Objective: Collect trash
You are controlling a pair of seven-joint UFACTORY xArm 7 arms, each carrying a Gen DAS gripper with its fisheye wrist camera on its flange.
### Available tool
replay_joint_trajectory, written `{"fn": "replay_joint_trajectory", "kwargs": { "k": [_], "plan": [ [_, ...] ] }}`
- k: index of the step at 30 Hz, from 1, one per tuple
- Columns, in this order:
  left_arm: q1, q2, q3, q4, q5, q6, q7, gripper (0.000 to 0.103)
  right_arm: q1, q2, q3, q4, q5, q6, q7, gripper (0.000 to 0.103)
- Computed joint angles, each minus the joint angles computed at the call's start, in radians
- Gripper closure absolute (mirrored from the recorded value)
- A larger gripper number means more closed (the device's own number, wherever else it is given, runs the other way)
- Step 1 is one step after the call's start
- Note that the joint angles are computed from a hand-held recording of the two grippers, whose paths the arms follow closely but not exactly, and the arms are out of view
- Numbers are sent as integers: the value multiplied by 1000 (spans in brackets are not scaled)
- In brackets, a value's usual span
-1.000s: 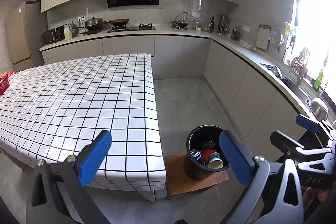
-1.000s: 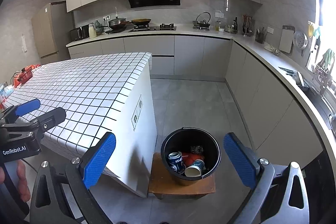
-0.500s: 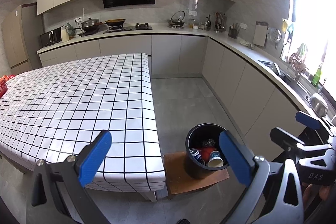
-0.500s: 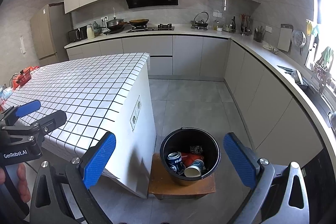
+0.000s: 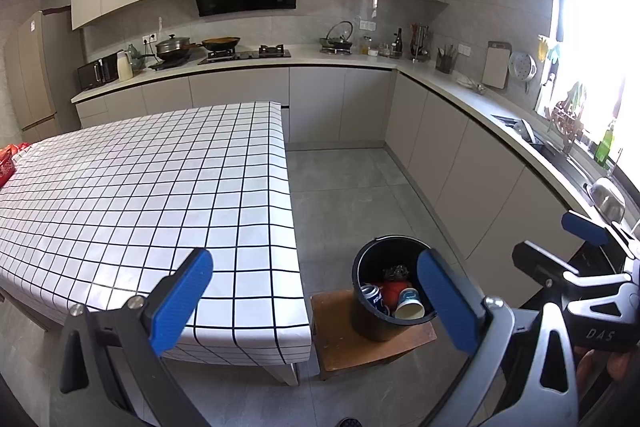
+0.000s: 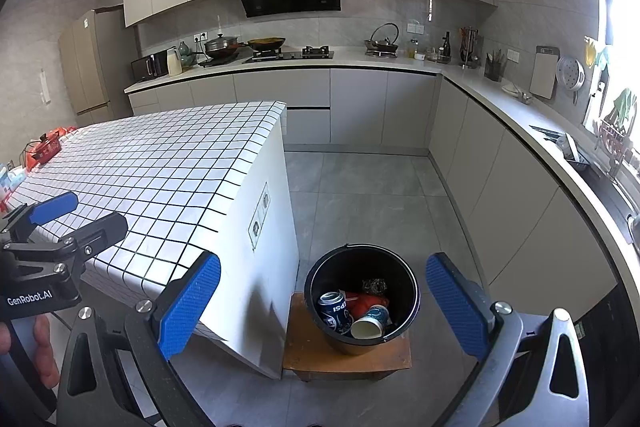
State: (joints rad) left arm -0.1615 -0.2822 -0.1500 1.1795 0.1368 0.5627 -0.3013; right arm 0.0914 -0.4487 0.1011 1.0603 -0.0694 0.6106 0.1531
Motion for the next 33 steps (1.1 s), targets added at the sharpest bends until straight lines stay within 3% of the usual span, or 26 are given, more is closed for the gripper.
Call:
{"fn": "replay_joint_trajectory", "kwargs": {
  "k": [33],
  "plan": [
    [-11,1,-6,8,0,8,-17,0,-2,-4,-6,0,6,-7,-10,0]
  ]
}}
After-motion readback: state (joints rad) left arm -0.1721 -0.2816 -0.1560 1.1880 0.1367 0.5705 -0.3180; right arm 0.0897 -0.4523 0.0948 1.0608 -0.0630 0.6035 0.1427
